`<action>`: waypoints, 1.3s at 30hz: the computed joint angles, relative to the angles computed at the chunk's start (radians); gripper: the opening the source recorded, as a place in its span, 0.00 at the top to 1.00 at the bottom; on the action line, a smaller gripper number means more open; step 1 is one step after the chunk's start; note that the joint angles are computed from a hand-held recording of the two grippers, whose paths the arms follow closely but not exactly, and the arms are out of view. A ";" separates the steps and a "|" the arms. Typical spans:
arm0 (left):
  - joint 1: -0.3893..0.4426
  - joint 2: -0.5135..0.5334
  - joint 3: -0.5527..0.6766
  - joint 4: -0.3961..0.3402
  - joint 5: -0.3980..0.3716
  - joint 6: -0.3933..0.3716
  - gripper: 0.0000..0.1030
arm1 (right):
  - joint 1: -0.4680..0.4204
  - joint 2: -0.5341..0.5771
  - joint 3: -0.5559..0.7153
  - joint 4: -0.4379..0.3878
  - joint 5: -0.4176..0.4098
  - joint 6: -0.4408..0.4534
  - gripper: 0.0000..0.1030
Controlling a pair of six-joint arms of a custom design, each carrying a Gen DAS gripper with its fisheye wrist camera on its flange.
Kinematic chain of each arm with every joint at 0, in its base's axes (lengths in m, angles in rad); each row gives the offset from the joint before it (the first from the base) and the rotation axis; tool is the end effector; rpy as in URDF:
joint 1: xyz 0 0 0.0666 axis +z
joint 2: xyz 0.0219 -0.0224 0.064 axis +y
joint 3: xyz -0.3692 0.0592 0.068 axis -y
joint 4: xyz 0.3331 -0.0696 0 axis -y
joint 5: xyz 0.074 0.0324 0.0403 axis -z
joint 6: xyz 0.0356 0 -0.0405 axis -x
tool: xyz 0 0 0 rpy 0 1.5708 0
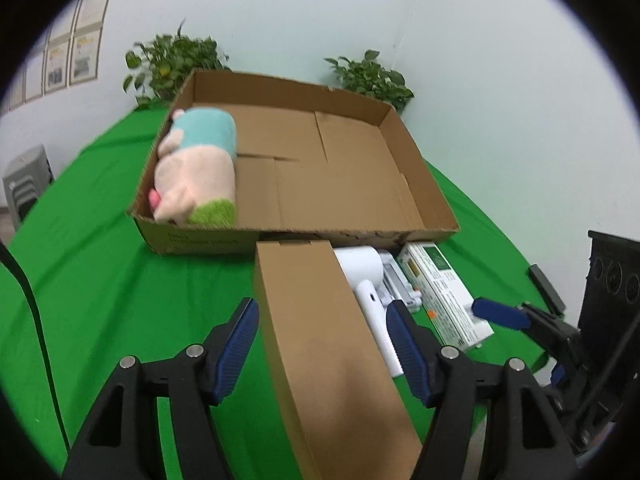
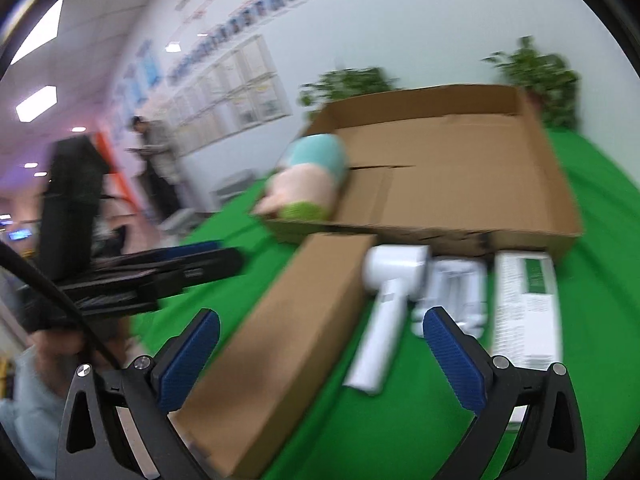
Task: Organize objects
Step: 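Grasp the long brown cardboard box with both grippers, then lift the long brown box with both grippers and carry it over the open box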
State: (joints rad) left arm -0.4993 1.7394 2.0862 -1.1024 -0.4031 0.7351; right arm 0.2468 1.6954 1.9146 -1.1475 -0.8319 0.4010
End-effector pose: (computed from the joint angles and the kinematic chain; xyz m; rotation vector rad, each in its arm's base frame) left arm 0.4821 -0.2475 0.5230 -0.4621 2.2124 -0.1875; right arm 0.4969 0.1519 0.4824 -1.0452 2.0584 0.9474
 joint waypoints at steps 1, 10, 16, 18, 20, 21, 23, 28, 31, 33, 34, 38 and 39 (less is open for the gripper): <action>0.003 -0.004 -0.015 0.010 0.023 0.004 0.36 | -0.005 0.007 0.009 -0.058 -0.047 0.049 0.00; 0.007 -0.048 -0.177 0.116 0.175 0.053 0.36 | 0.030 -0.042 -0.120 -0.295 -0.094 0.332 0.00; 0.029 -0.032 -0.174 0.110 0.229 0.045 0.36 | 0.080 0.019 -0.062 -0.242 0.000 0.188 0.01; 0.031 -0.025 -0.169 0.092 0.242 0.040 0.36 | 0.090 0.058 -0.018 -0.278 0.005 0.157 0.01; 0.031 -0.030 -0.181 0.099 0.248 0.048 0.37 | 0.100 0.079 0.002 -0.306 0.003 0.150 0.00; 0.034 -0.040 -0.201 0.119 0.259 0.058 0.37 | 0.109 0.067 -0.017 -0.278 0.024 0.135 0.00; 0.039 -0.056 -0.233 0.150 0.282 0.078 0.37 | 0.119 0.057 -0.034 -0.244 0.059 0.121 0.00; 0.047 -0.094 -0.308 0.218 0.326 0.121 0.36 | 0.140 0.036 -0.068 -0.202 0.126 0.094 0.00; 0.050 -0.113 -0.352 0.263 0.351 0.154 0.34 | 0.148 0.022 -0.096 -0.155 0.154 0.054 0.00; 0.055 -0.123 -0.379 0.293 0.374 0.179 0.33 | 0.149 0.008 -0.115 -0.136 0.158 0.043 0.00; 0.057 -0.129 -0.395 0.312 0.381 0.193 0.32 | 0.150 0.002 -0.126 -0.121 0.164 0.030 0.00; 0.053 -0.141 -0.418 0.334 0.383 0.223 0.32 | 0.157 -0.013 -0.146 -0.097 0.182 0.001 0.00; 0.051 -0.144 -0.420 0.332 0.384 0.225 0.32 | 0.159 -0.013 -0.143 -0.102 0.185 0.002 0.00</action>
State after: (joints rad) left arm -0.4480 1.5957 1.6661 -0.7700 -0.0193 0.9603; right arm 0.4057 1.6827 1.7717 -1.2499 -0.6472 0.4027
